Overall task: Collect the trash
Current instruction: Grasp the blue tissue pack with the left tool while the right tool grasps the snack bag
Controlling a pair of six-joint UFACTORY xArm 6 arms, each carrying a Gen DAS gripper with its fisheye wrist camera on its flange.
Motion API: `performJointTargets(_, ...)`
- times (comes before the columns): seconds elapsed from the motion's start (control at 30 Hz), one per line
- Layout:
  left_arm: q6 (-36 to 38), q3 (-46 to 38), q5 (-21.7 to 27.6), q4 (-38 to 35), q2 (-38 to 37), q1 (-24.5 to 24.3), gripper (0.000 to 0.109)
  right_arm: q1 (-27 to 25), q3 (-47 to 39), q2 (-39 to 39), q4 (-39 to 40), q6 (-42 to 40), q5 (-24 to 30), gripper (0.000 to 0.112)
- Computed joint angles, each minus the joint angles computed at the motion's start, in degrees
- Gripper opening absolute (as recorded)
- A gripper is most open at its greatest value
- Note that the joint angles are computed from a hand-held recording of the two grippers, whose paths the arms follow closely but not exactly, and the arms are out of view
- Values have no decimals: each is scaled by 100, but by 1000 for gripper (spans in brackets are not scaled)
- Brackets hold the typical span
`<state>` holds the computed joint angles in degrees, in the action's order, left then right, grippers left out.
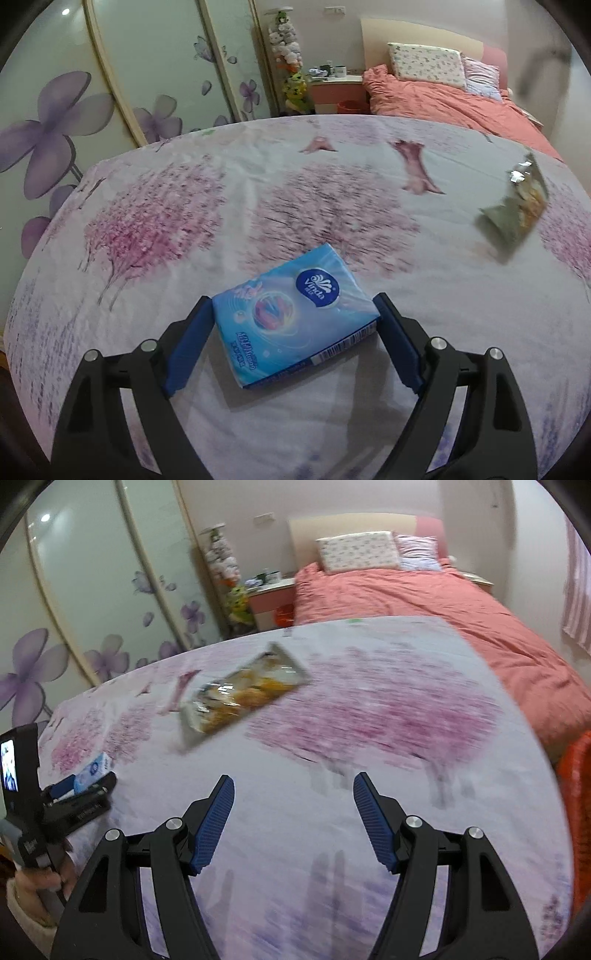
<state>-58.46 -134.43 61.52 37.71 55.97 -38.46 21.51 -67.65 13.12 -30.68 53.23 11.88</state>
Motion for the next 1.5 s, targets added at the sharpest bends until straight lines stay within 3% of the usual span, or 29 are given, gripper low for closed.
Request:
performJointTargets(0.2, -358, 1167, -955, -446, -632, 351, 89, 361, -1313, 997, 443, -536, 189, 56)
performJointTargets(0.4, -436, 1266, -1019, -445, -676, 368, 89, 503, -2274, 1720, 481, -548, 489, 49)
performJointTargets(0.47, -438, 1283, -1032, -449, -684, 375, 89, 517, -2497, 1870, 475, -556, 684, 38)
performJointTargets(0.53, -438, 1284, -1031, -446, -686, 372, 90, 556, -2755, 2030, 649, -786, 1003, 18)
performJointTargets(0.7, -431, 1290, -1033, -446, -688, 376, 90, 441, -2001, 1548, 271, -489, 733, 12)
performJointTargets(0.93, -428, 1299, -1043, -449, -695, 378, 90, 87, -96, 240, -73, -234, 118, 12)
performJointTargets(1.2, -422, 1311, -1050, -451, -702, 381, 90, -183, 1272, -871, -36, -197, -17, 15)
performJointTargets(1.27, -419, 1311, -1052, -452, -701, 383, 90, -227, 1459, -1053, -36, -161, -92, 27)
performJointTargets(1.33, -419, 1312, -1052, -453, -702, 382, 90, -286, 1556, -1138, -249, 29, -199, 52)
performJointTargets(1.4, -417, 1311, -1052, -454, -702, 383, 90, -347, 1536, -1159, -762, 549, -241, 58)
performJointTargets(1.5, -415, 1311, -1054, -455, -702, 384, 90, -407, 1457, -1071, -795, 763, -224, 59)
